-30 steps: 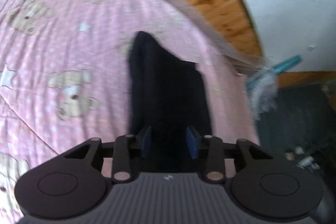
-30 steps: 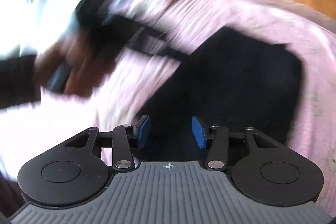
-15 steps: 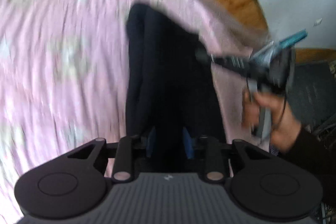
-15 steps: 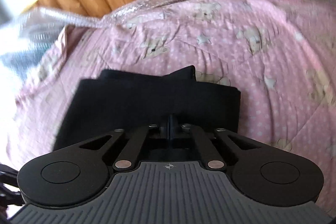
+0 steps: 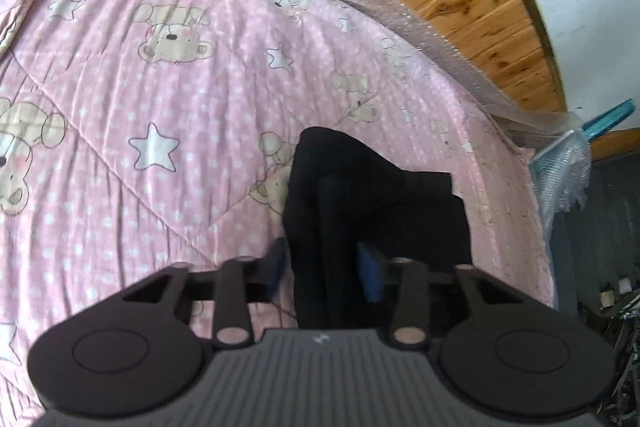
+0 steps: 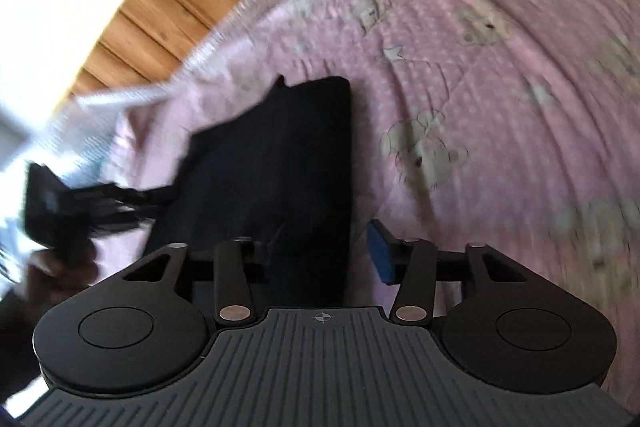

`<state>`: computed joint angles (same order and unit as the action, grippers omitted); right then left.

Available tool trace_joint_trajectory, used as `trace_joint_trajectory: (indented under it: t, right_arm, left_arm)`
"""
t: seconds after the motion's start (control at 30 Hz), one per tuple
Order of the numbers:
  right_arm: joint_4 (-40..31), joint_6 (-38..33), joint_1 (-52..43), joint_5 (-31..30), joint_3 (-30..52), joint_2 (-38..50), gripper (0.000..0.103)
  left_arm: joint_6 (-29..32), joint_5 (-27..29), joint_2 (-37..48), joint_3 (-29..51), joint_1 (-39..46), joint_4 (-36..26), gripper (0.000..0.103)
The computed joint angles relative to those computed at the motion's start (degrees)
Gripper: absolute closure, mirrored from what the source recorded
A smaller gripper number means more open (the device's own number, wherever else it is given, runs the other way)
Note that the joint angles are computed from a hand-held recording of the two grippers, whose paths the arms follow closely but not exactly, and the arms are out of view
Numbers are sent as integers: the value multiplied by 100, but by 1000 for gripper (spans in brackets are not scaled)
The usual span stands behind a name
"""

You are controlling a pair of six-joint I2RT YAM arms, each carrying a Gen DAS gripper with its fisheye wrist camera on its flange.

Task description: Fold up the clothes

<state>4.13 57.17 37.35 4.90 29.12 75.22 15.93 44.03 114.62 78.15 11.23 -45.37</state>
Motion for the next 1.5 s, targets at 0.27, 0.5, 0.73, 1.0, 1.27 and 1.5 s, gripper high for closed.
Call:
trace_joint_trajectory:
  t: [0.27, 0.5, 0.73, 1.0, 1.27, 1.5]
  right_arm:
    - [1743, 1078, 620, -704, -1265, -265, 44]
    - [3016, 1597, 1104, -361, -1648, 353, 57]
    - [411, 398, 568, -891, -646, -886, 101]
    - [-4271, -5095, -2824, -3748, 3492, 966, 101]
    - [-2719, -2848, -2168, -580, 2200, 443, 60]
    - [-1031, 2609, 1559, 2106, -1300, -2695, 27]
  left_arm:
    - [-252, 546, 494, 398, -369, 14, 38]
    - [-489, 538, 630, 467, -391, -42, 86]
    - [-1259, 409, -671, -256, -286, 235, 95]
    - [-2648, -780, -2296, -896, -887, 53, 93]
    - [-1922, -163, -1958, -1652, -263, 595, 81]
    - [-1877, 211, -1598, -1720, -109, 835, 58]
